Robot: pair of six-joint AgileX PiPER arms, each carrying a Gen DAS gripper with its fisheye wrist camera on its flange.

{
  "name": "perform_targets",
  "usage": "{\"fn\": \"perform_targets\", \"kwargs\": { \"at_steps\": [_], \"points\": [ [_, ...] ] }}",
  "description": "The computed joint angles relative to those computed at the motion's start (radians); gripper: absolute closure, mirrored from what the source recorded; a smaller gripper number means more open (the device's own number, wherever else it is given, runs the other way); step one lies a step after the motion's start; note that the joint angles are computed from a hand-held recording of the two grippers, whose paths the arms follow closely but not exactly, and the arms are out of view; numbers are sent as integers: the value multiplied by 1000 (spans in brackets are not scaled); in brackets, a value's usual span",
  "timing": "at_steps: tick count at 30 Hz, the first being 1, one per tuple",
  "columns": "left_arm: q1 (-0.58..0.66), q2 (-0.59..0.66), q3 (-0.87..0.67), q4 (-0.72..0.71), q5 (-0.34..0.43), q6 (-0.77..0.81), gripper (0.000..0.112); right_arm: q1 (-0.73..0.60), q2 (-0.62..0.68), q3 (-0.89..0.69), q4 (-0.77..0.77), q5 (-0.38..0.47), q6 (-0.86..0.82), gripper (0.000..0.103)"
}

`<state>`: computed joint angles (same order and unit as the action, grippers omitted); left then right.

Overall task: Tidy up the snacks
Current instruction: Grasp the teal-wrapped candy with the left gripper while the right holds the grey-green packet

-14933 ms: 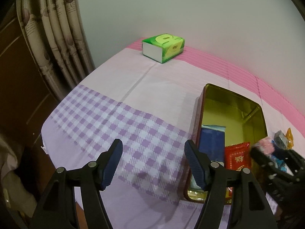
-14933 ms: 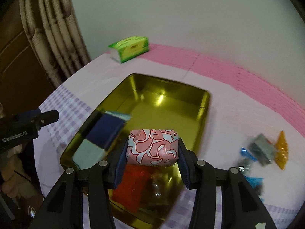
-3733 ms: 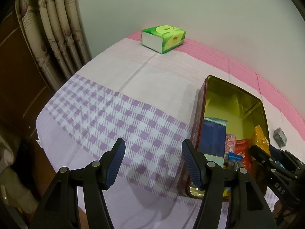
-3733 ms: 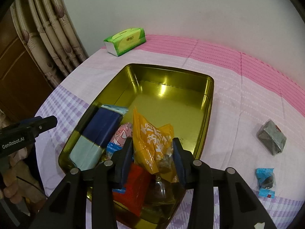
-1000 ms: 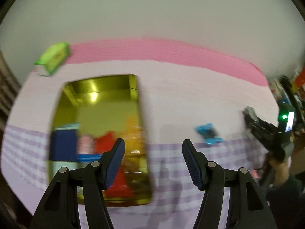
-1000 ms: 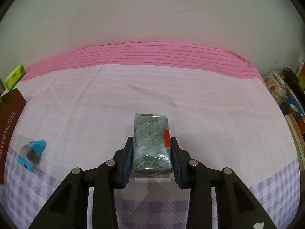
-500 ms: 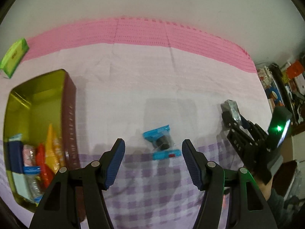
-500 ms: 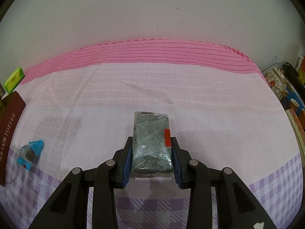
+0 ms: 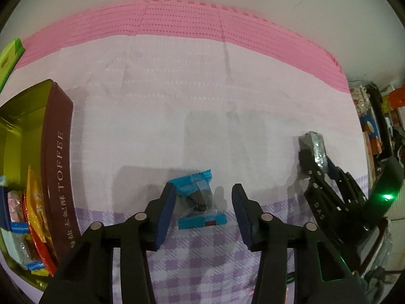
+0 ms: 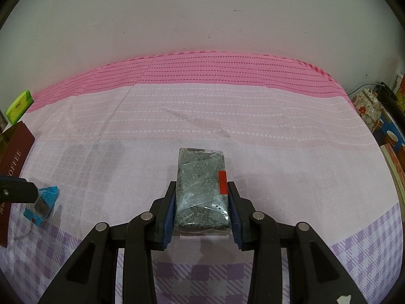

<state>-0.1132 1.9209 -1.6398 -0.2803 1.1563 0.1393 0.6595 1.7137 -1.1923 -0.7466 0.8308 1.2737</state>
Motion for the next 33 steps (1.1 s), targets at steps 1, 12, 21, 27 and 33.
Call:
{"fn": "perform_targets", "kwargs": {
  "at_steps": [1,12,21,27,33],
  "points": [
    [-4,4,1,0,-2,1,71,0,0,0,0,0,0,68],
    [-17,6,36,35,-35,28,82,0,1,-1,1,0,-1,68],
    [5,-44,112,11,-66,88,85,-1,1,-2,1,0,-1,68],
    [23,-77,141,3,-63,112,87,-1,2,-3,2,0,-2,68],
    [48,-98,147,-5,-44,133,87,-1,3,-3,1,0,-1,68]
  ]
}}
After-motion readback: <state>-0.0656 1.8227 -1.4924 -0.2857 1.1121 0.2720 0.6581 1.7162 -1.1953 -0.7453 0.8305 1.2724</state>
